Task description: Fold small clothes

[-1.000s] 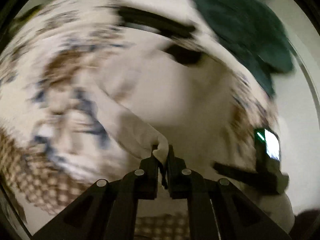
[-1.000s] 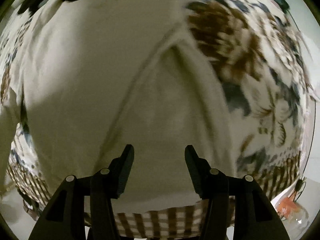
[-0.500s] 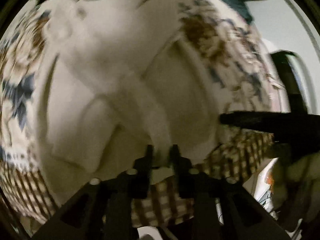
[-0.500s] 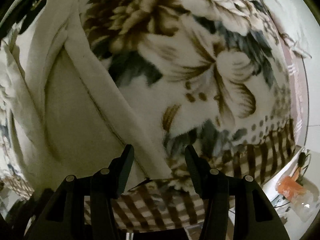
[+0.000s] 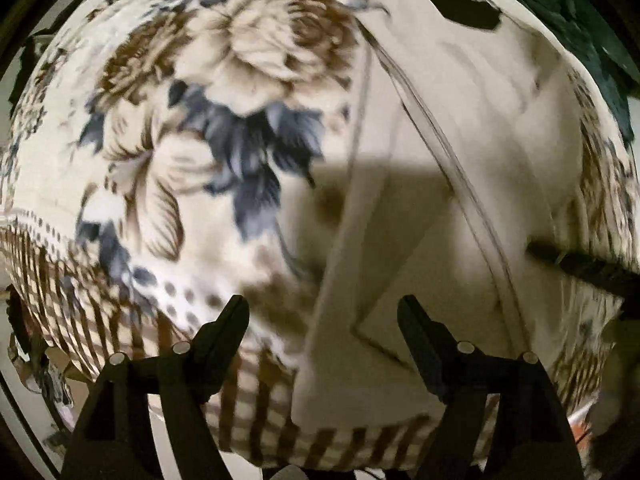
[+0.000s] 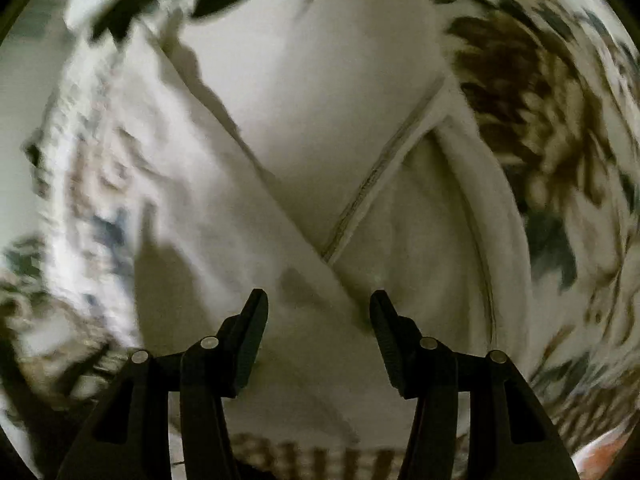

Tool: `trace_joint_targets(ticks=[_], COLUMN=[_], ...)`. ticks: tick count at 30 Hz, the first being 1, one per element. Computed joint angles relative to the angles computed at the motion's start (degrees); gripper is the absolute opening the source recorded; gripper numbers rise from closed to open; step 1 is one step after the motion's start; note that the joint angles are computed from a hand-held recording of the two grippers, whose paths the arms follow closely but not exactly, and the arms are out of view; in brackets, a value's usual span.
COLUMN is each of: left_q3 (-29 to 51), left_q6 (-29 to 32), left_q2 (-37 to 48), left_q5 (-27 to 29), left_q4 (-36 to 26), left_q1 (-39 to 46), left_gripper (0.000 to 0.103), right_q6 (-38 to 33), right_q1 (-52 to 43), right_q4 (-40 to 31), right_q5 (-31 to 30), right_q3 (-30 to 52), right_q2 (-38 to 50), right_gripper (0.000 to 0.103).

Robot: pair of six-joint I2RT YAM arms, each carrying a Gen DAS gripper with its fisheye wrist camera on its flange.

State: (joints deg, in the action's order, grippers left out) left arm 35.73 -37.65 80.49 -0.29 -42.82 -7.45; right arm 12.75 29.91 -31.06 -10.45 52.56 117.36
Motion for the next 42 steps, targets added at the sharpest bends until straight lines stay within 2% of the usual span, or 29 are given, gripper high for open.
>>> trace_joint_targets(ticks=[3,5,8,10,12,14,18,20,22,26,27,28,29,31,34,35,37,39,41,42], left_q3=[3.13,6.68,12.11,16.22,23.48,32.54,51.14,55.45,56.32,51.82,50.58,48.81,47.75,42.72,36.73,34.92,35.47,35.79,38.7,42.02], left_q6=[1.06,2.63,4.98,7.48,10.12,14.33,21.51,23.14,23.77,25.27,25.58,26.08,26.43,27.09,27.97,28.55,29.39,30.34,30.72,30.25], left_q2=[2.8,5.67,10.95,15.18,22.24,31.57,49.79,54.13,55.03,51.74,50.86,49.71,48.85,44.19,37.57,35.55,34.87,35.48,38.77,40.82], left_q5=[-0.46,-2.28,-3.48,-4.25,-5.41,-6.42,-11.93,-11.96,-11.08,-10.98,-11.13,-11.62,-11.87,-12.25,-11.34,-11.1,-10.66,-10.84,-10.49,-10.59], left_q4=[0.83,1.73,4.58,6.69,7.88,8.61,4.42,3.12,3.12,5.62,6.12,6.83,7.1,8.48,9.8,10.32,10.01,10.69,10.35,8.9], left_q1=[1.25,2.1,4.69,7.17,9.57,12.37,14.76,15.97,17.2,17.19,17.14,16.94,16.88,17.0,17.5,17.55,17.5,17.32,17.69,17.25], left_gripper=[0.075,0.075,0.075,0.075,0.075,0.075,0.077,0.079,0.087,0.087,0.087,0.087,0.087,0.087,0.087,0.087,0.087,0.087,0.087,0.087], right_q6=[-1.49,-5.3,-9.97,-16.54,-20.04,-20.18,-22.79,-23.93,-23.42,-23.15,-23.27,-22.79,-20.79,-16.27,-16.16,-16.97,-20.26,-21.28,-20.8,-18.76], right_q1=[-5.33,-9.36,-15.32,-21.7,-24.73,-25.28,-29.04,-31.17,-32.71,-34.78,-34.37,-34.22,-34.35,-36.51,-38.33,-37.46,-36.67,-32.67,-28.79,-26.23], right_q4=[-2.56,-5.5,-9.88,-12.4,-13.67,-13.22,-12.75,-12.51,-12.76,-14.2,-14.15,-13.4,-13.19,-15.69,-19.1,-19.32,-22.42,-24.55,-25.16,-24.2], right_q5=[4.37,7.12,4.5,2.5,1.08,-0.13,0.58,1.83,1.32,-2.64,-1.01,2.12,6.58,10.54,11.04,9.7,3.3,-4.71,-14.39,-17.03], right_q3=[-1.6,-2.78,-2.49,-1.7,-0.86,-2.35,-2.44,-2.11,-1.26,0.55,1.33,1.75,2.98,6.74,11.6,12.41,17.08,21.08,24.8,25.02], right_q2=[0.74,-1.64,-5.87,-7.92,-7.87,-8.2,-5.14,-4.03,-3.58,-3.93,-4.0,-3.96,-3.29,-1.5,-4.23,-6.3,-6.54,-4.06,1.61,3.78], right_gripper=[0.053,0.053,0.053,0.055,0.055,0.055,0.055,0.055,0.051,0.051,0.039,0.021,0.017,0.017,0.018,0.019,0.021,0.022,0.022,0.022])
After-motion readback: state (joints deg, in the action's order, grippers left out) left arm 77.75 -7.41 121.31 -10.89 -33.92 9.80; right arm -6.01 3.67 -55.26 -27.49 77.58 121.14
